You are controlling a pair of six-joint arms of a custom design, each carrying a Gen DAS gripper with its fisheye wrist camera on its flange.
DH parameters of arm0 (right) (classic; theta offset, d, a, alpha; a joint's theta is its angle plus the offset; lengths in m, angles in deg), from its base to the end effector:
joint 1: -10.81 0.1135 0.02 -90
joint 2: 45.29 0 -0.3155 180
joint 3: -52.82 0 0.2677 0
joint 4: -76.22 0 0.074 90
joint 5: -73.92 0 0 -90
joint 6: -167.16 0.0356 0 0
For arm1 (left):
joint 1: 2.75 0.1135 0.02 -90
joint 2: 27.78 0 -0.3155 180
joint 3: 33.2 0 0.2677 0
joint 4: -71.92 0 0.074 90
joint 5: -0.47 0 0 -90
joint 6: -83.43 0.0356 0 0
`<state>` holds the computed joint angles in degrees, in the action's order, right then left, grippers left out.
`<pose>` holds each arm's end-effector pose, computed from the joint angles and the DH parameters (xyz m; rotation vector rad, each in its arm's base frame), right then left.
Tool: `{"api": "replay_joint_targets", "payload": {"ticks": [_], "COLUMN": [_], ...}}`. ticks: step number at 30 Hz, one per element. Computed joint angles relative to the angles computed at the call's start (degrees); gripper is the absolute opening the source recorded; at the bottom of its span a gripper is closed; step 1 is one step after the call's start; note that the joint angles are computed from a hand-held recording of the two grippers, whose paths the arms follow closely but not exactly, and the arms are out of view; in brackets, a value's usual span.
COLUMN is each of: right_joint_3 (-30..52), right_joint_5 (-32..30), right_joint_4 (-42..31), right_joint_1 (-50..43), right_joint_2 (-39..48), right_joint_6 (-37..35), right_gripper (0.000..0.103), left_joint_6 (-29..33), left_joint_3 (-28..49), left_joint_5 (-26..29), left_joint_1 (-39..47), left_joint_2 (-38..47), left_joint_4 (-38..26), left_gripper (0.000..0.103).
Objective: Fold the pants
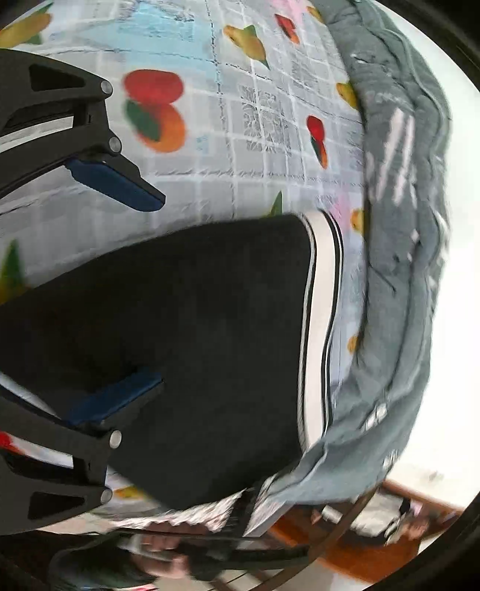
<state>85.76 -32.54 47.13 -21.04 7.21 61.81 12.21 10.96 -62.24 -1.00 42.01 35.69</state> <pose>0.1341 -0.0714 0.1930 0.2122 2.3654 -0.0440 0.2026 -0.0101 0.2006 0.5281 2.4853 -0.4925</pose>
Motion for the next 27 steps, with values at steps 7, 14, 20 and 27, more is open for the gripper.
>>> {"api": "replay_joint_targets", "payload": {"ticks": [7, 14, 20, 27], "right_joint_3": [-2.3, -0.3, 1.1, 0.0], "right_joint_5": [-7.7, -11.2, 1.3, 17.1], "right_joint_4": [6.6, -1.2, -5.2, 7.8], "right_joint_1": [-6.4, -7.6, 14.3, 48.5], "right_joint_2": [8.0, 1.5, -7.2, 0.9], "right_joint_6": [-0.6, 1.3, 17.0, 38.5], "right_gripper": [0.061, 0.026, 0.016, 0.016], "left_joint_6": [-5.7, -4.2, 4.7, 20.3], "left_joint_3": [3.3, 4.0, 7.9, 17.3], "left_joint_5": [5.2, 10.2, 14.0, 14.7], "left_joint_1": [-1.4, 2.9, 13.8, 32.1], "left_joint_2": [14.5, 14.6, 15.0, 20.6], "left_joint_4": [7.2, 7.1, 0.0, -10.0], "left_gripper": [0.062, 0.022, 0.017, 0.016]}}
